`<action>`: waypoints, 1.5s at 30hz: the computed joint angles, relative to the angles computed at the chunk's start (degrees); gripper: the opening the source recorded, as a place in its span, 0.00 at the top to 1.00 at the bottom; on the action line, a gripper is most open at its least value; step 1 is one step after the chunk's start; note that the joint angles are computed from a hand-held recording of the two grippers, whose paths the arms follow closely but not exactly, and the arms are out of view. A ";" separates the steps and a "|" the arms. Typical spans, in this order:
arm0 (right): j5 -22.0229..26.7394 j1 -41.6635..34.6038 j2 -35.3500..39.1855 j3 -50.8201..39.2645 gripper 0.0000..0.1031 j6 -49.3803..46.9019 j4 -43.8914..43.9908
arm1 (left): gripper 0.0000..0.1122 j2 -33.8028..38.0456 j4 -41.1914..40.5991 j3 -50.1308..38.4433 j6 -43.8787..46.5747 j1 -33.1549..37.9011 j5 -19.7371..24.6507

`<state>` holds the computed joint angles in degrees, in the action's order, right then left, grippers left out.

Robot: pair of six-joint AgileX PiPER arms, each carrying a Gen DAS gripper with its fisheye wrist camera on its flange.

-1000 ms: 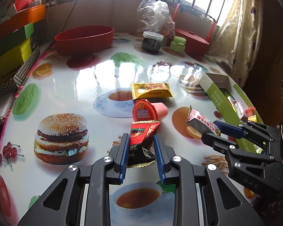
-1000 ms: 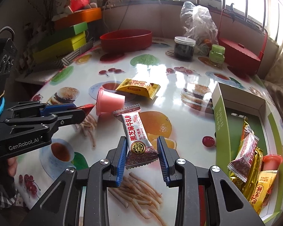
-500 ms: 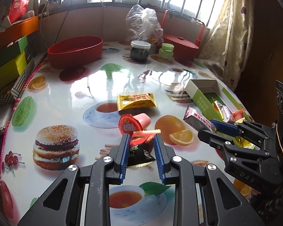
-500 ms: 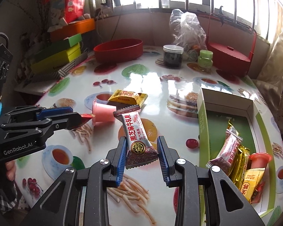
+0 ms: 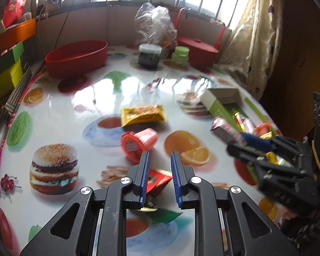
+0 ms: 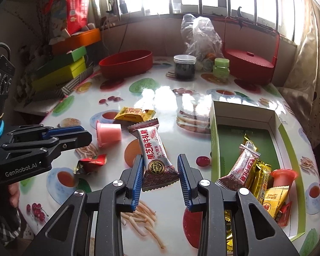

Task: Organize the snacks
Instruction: 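Grasp the red-black packet with the left tool while the right tool holds the white-red packet, then carry the red-black packet in the left tool while the right tool carries the white-red packet to the box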

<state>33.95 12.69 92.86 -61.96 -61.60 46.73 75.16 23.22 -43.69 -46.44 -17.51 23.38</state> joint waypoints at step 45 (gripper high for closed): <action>0.23 -3.96 -1.51 0.90 0.70 -1.12 2.04 | 0.76 4.27 8.04 -4.17 -6.80 -9.39 3.99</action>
<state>34.18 8.73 91.36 -61.07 -62.72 48.77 79.43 31.26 -47.87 -53.24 -26.90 27.37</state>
